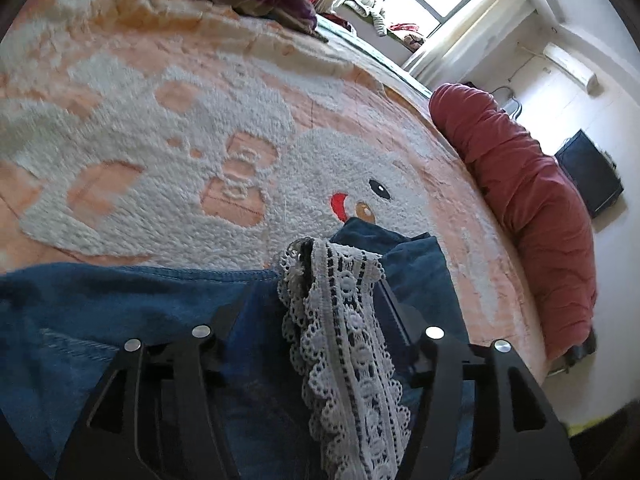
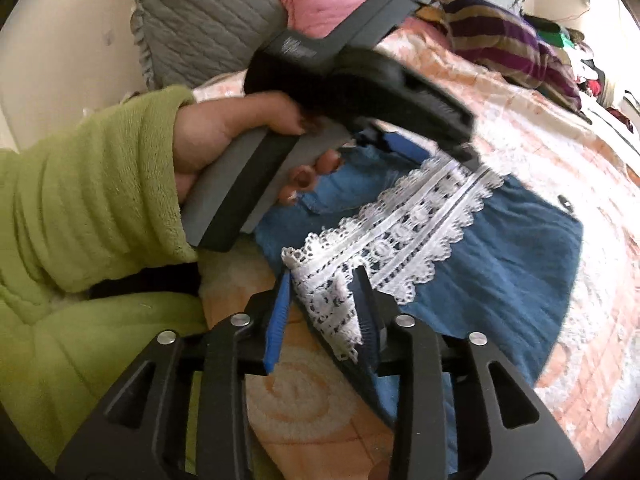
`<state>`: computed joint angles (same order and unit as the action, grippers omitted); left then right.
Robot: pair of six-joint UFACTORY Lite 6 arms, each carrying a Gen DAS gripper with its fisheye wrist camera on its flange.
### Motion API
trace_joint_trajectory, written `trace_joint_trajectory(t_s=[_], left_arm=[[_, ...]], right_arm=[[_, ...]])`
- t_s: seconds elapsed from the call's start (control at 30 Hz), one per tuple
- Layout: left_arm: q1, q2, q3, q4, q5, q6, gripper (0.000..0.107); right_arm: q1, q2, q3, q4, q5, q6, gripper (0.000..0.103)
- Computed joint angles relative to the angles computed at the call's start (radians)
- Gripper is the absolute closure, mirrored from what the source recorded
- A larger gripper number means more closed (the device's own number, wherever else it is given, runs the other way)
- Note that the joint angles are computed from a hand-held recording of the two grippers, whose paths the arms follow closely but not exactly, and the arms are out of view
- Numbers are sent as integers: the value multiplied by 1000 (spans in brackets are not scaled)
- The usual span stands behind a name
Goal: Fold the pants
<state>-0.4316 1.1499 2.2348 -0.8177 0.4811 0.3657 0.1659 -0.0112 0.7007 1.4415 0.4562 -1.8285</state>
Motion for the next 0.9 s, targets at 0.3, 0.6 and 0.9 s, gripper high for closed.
trace_joint_trajectory(t_s=[0.3,0.6,0.9], left_arm=[[-31,-178,-192,162,-81,-130,21],[-93,-329,-342,474,-166,-398,9],[-138,-517,-569,780,-247,-688,9]], right_arm=[[-178,-94,-28,-5,59,-14,49],[-275,-126,-37,9,90,-37,39],[-330,-107,-34,27,103,-68,39]])
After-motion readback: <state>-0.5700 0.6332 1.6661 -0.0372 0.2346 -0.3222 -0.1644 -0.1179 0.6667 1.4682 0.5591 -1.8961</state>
